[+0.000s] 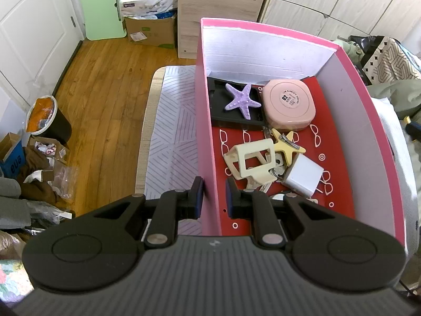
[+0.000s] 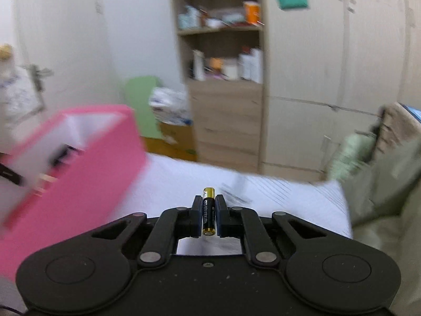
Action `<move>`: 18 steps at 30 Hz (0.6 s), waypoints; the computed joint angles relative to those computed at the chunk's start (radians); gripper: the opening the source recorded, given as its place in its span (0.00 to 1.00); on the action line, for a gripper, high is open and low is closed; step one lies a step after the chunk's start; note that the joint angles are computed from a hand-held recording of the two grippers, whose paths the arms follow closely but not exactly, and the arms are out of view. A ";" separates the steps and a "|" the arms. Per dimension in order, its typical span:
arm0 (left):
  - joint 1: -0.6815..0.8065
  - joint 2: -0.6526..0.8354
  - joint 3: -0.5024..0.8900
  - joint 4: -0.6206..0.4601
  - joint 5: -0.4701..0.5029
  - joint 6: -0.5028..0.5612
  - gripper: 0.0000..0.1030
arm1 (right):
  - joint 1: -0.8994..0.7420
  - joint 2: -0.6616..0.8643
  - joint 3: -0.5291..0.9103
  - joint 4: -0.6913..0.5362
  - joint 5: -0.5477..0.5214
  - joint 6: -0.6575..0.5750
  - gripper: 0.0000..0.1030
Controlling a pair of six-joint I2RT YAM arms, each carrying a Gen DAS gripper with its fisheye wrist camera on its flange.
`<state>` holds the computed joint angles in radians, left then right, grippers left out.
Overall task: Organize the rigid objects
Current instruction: 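Carry the AA battery into the box and open the right tool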
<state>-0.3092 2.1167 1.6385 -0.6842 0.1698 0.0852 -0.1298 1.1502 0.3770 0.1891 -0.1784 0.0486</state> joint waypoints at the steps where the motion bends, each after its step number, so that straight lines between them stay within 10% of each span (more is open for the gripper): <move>1: -0.001 0.000 0.001 -0.002 -0.002 0.002 0.15 | 0.036 -0.024 0.024 -0.030 -0.014 0.001 0.12; 9: -0.007 0.009 0.040 -0.041 -0.010 0.018 0.15 | 0.299 0.155 0.313 -0.172 -0.064 -0.007 0.12; 18: 0.001 -0.027 -0.031 0.028 -0.005 0.037 0.12 | 0.473 0.475 0.568 -0.283 0.185 -0.103 0.12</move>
<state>-0.3079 2.0895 1.6073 -0.6561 0.1649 0.1225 0.3435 1.6253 0.9452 -0.0937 0.0063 -0.0543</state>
